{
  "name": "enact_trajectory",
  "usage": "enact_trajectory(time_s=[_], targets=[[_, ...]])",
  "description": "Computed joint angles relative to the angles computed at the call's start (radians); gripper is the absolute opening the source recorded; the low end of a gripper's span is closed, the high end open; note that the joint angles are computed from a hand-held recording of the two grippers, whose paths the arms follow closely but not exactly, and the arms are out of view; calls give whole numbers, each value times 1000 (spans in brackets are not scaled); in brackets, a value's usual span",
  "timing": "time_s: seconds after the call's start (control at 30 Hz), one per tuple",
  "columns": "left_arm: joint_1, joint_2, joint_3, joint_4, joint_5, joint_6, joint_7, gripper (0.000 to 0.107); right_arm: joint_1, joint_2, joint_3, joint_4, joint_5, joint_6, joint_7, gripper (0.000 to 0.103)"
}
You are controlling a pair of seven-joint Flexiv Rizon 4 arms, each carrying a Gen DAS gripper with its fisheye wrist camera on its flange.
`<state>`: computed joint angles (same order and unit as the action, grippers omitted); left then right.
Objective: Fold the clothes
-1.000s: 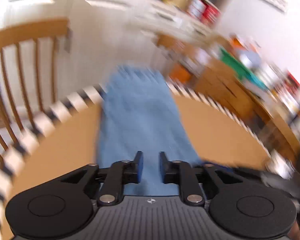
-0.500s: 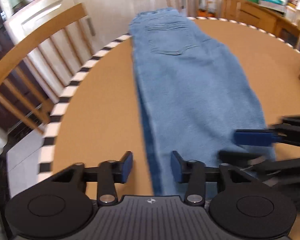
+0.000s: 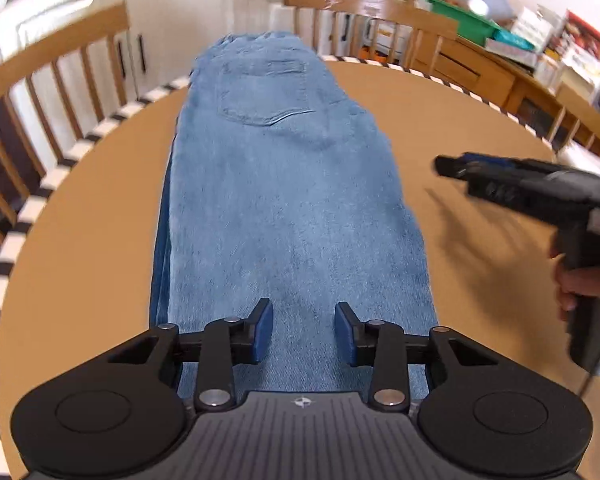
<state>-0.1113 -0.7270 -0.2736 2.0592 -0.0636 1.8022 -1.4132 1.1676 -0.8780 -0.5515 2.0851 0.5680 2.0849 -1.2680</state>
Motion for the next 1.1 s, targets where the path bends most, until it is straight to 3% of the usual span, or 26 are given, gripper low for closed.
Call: enact_trajectory(time_s=[0.17,0.2,0.27,0.3,0.33,0.37,0.4,0.47,0.5,0.53,0.63,0.73,0.8,0.87,0.9,0.93,0.97,1.03,1.1], targets=[[108,8,-88,24,15,-39,10,29,-189,50,184,-31,-211,65,-123,40],[119,7,-97,26,17,-42,14,29,-198,54,188,-32,-248,54,-122,42],[146,11,-117,36,25,-43,23,28,-137,37,117,-55,-223,-26,-161,46],[159,14,-127,40,27,-46,27,27,-96,20,73,-79,-170,-73,-193,59],[171,11,-138,44,25,-43,26,26,-84,11,55,-100,-135,-103,-206,64],[194,9,-160,50,24,-45,22,26,-99,13,62,-100,-153,-104,-153,64],[225,9,-188,60,26,-49,16,25,-142,20,94,-85,-237,-69,-86,56],[234,-26,-209,23,8,-67,13,24,-170,3,117,-96,-287,-27,-88,52],[245,-24,-221,28,2,-70,5,22,-143,-17,97,-134,-213,-55,-156,52],[242,-22,-218,25,-2,-78,3,21,-99,-49,43,-153,-187,-74,-162,59],[218,-4,-192,21,-9,-99,11,18,3,-111,-110,-180,-133,-181,-88,57],[205,5,-179,17,-24,-117,20,16,-25,-99,-104,-128,-185,-122,-89,57],[210,5,-183,19,-30,-117,28,13,-75,-82,-60,-113,-234,-69,-114,57],[231,-2,-202,27,-29,-106,37,11,-142,-62,6,-114,-279,-23,-161,53],[237,-5,-206,26,-30,-106,39,9,-177,-53,41,-115,-301,-3,-187,43],[242,-8,-210,26,-34,-109,38,9,-212,-44,75,-116,-324,16,-211,25],[250,-8,-217,27,-38,-113,37,8,-233,-39,98,-116,-338,27,-233,15],[260,-8,-224,27,-41,-124,42,7,-227,-33,106,-116,-331,25,-275,10],[262,-8,-224,25,-41,-128,51,6,-281,5,169,-110,-349,9,-287,10]])
